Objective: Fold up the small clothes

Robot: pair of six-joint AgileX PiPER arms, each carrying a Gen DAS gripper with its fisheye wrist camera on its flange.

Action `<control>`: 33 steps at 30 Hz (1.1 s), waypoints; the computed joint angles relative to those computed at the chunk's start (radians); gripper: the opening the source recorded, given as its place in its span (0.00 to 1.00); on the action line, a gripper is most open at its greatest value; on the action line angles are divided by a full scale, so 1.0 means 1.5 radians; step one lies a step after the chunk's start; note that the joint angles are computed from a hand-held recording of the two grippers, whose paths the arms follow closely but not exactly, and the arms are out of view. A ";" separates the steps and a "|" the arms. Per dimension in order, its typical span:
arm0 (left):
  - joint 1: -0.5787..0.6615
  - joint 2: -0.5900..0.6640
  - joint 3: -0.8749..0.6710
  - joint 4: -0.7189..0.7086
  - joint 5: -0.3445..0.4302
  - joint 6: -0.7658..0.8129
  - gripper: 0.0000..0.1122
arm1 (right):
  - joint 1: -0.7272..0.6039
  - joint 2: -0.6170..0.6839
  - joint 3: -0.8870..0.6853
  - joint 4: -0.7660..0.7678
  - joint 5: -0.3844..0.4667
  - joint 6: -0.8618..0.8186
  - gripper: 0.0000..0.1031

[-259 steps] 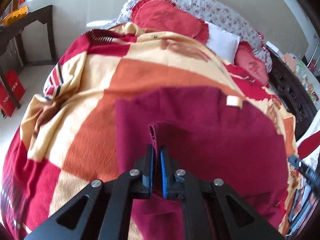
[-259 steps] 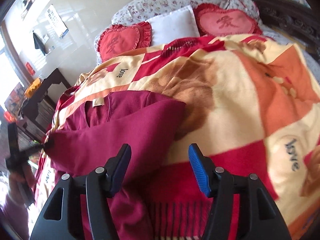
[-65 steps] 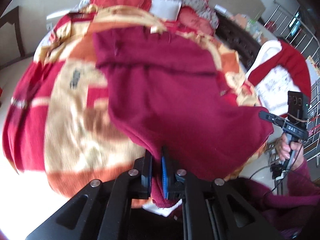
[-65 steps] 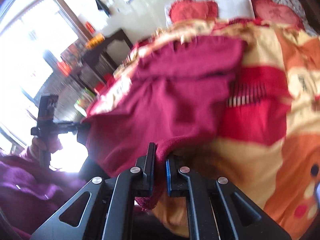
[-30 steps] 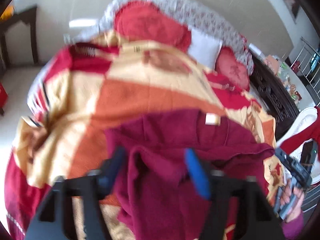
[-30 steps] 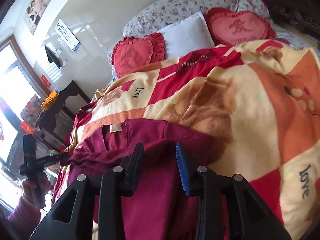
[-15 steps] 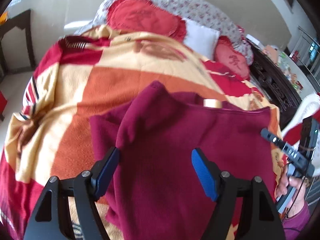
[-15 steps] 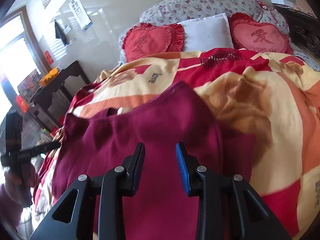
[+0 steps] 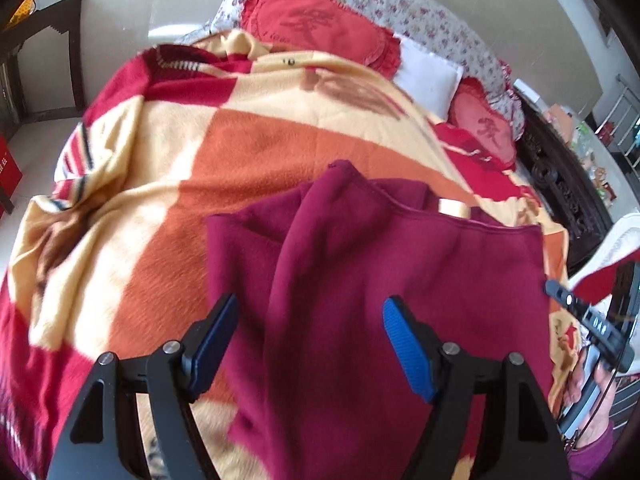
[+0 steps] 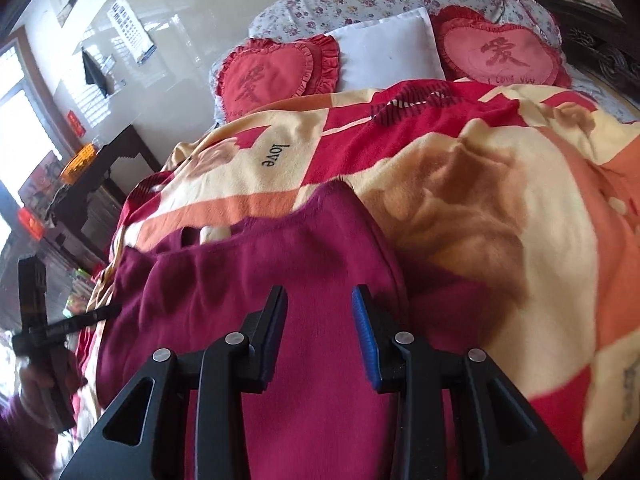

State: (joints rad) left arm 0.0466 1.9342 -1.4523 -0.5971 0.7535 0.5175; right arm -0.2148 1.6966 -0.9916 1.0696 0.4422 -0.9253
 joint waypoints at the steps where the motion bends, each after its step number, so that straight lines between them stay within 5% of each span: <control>1: 0.011 -0.020 0.025 -0.015 0.000 0.025 0.71 | -0.007 -0.026 0.028 0.008 0.002 -0.018 0.17; 7: 0.073 -0.126 0.168 -0.078 0.020 0.153 0.72 | -0.075 -0.156 0.187 -0.022 0.037 -0.058 0.20; 14: 0.085 -0.153 0.272 -0.088 0.031 0.215 0.69 | -0.074 -0.161 0.275 0.072 0.029 -0.176 0.20; 16: 0.077 -0.139 0.269 -0.077 0.032 0.207 0.36 | -0.092 -0.149 0.285 0.137 0.049 -0.231 0.08; 18: 0.071 -0.122 0.260 -0.066 0.045 0.201 0.21 | -0.113 -0.126 0.283 0.158 0.087 -0.239 0.00; 21: 0.076 -0.133 0.252 -0.059 0.057 0.200 0.15 | -0.119 -0.145 0.288 0.138 0.094 -0.231 0.00; 24: 0.096 -0.166 0.252 -0.063 0.081 0.229 0.08 | -0.170 -0.201 0.285 0.088 0.158 -0.198 0.00; 27: 0.111 -0.183 0.270 -0.078 0.089 0.268 0.09 | -0.206 -0.236 0.279 0.045 0.199 -0.175 0.00; 33: 0.084 -0.168 0.300 -0.030 0.036 0.216 0.19 | -0.152 -0.155 0.281 0.014 0.111 -0.125 0.00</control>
